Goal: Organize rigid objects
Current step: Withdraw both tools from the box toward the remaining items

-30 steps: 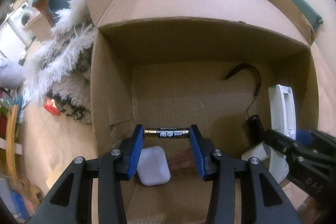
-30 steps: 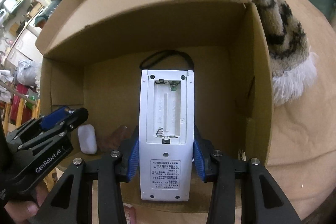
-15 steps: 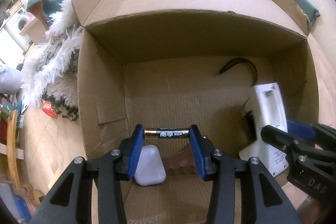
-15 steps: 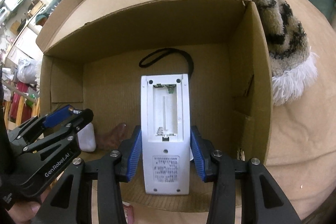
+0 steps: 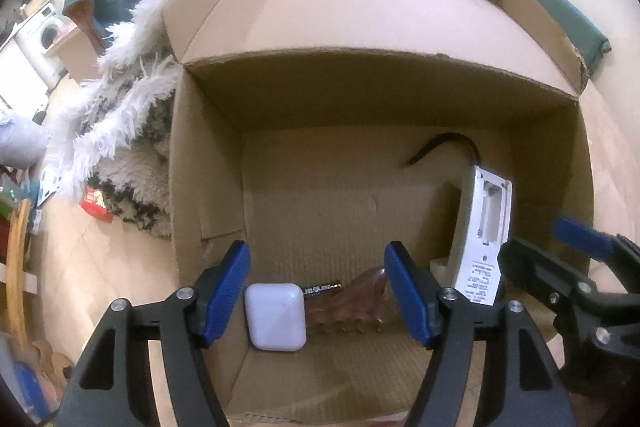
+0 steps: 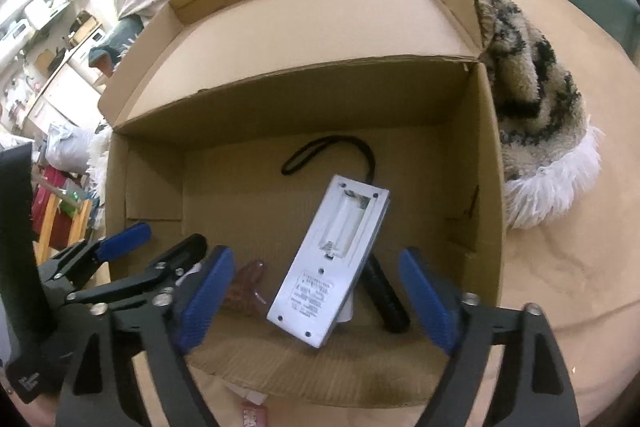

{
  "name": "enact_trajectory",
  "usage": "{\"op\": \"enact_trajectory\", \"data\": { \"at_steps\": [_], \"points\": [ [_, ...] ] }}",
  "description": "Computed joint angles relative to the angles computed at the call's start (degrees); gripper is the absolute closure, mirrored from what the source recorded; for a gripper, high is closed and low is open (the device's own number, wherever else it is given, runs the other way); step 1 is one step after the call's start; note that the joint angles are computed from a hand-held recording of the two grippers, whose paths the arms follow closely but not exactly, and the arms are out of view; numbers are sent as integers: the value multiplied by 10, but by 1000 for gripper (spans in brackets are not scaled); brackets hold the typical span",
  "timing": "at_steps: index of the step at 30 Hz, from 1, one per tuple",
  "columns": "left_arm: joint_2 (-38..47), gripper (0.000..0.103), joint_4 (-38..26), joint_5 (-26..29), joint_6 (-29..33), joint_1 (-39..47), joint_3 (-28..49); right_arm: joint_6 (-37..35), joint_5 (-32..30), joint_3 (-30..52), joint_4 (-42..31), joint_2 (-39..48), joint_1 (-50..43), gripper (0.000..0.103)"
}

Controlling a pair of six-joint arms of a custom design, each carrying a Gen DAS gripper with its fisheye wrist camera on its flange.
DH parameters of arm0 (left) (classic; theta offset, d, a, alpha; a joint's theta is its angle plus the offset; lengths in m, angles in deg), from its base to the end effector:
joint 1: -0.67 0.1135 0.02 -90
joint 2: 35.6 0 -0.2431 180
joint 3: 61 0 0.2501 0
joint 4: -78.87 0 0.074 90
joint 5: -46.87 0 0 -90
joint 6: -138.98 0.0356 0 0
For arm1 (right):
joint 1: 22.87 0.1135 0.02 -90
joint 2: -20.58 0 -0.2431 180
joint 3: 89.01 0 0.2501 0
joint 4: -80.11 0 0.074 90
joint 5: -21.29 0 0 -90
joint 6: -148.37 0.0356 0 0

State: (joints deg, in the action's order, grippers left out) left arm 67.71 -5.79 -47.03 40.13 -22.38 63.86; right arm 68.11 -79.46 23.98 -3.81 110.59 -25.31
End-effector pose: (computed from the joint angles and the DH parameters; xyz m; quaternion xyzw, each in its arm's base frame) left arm 0.3305 -0.1380 0.3443 0.1123 0.9656 -0.0320 0.2325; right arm 0.3032 -0.0063 0.3590 0.0789 0.9608 0.1064 0.2435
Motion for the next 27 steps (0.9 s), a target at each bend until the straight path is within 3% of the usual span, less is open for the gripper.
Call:
{"op": "enact_trajectory", "data": {
  "at_steps": [14, 18, 27],
  "points": [
    [-29, 36, -7, 13, 5, 12, -6, 10, -8, 4, -4, -4, -2, 3],
    [-36, 36, -28, -13, 3, 4, 0, 19, -40, 0, -5, -9, -18, 3],
    [-92, 36, -75, -3, 15, 26, 2, 21, -45, -19, -28, -69, -34, 3]
  ]
}}
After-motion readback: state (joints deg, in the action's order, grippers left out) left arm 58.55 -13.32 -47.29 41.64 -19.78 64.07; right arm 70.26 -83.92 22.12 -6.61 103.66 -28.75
